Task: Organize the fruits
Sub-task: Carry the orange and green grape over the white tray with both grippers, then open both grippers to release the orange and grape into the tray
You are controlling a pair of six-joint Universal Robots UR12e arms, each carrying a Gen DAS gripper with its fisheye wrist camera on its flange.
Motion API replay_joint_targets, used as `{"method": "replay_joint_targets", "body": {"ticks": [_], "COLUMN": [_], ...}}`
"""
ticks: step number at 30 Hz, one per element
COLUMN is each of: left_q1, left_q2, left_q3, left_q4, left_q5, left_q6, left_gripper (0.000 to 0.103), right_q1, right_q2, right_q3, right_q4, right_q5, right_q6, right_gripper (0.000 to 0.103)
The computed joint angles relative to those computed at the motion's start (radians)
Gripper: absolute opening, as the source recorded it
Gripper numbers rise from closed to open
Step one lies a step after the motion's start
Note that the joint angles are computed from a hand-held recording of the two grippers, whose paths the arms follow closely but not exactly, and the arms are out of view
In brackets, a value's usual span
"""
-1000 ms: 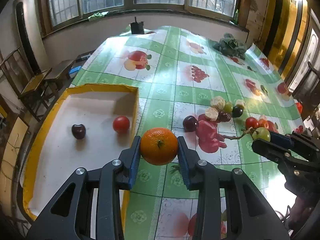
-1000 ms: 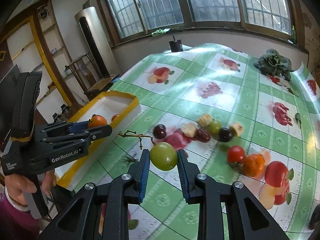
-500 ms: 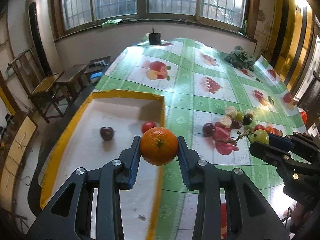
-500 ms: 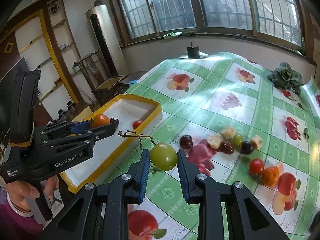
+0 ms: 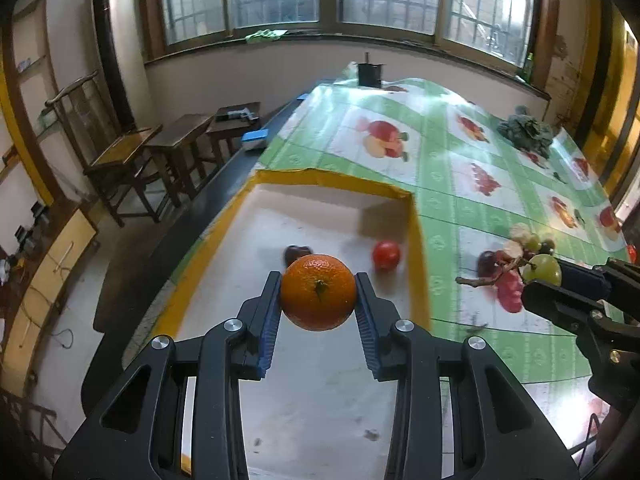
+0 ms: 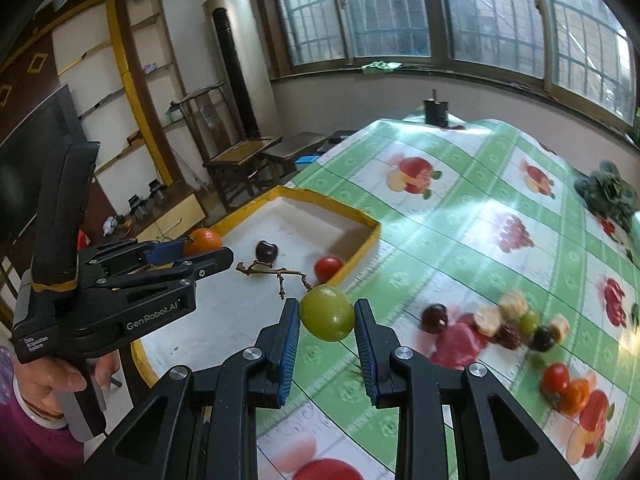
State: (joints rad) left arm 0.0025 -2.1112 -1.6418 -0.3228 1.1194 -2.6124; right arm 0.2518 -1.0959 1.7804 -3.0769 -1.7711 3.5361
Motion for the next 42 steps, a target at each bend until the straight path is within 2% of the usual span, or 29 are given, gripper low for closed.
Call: {"method": "replay_joint_targets", "body": {"ticks": [12, 24, 27, 32, 42], "left_q1": [0.007, 0.001, -0.003, -0.011, -0.017], "left_q2": [-0.049, -0.089, -0.097, -0.106, -0.121], "left_q3": [0.056, 0.105, 0.116, 0.126, 0.159], "left_q4": [-0.038, -0.087, -0.101, -0.097, -0.175], "left_q5": [0.065, 0.125, 0.137, 0.174, 0.219], "left_q6": [-0.016, -0.026, -0.030, -0.046, -0.067], "left_gripper": [0.035, 0.035, 0.035, 0.035, 0.036], "right_q1": [0.000, -0.008, -0.006, -0.008, 0.000], "right_q2": [0.063, 0.139, 0.157, 0.182, 0.215], "right_q3": [-0.099, -0.204, -0.232, -0.265, -0.308], "right_q4": [0.069, 0.175, 0.215, 0.265, 0.335], "right_q5": [0.044, 0.102, 0.089, 0.110, 0.096], "right_q6": [-0.044, -0.083, -0.098, -0.122, -0.151], "right_gripper": [0.027, 0.027, 0.027, 0.027, 0.029]}}
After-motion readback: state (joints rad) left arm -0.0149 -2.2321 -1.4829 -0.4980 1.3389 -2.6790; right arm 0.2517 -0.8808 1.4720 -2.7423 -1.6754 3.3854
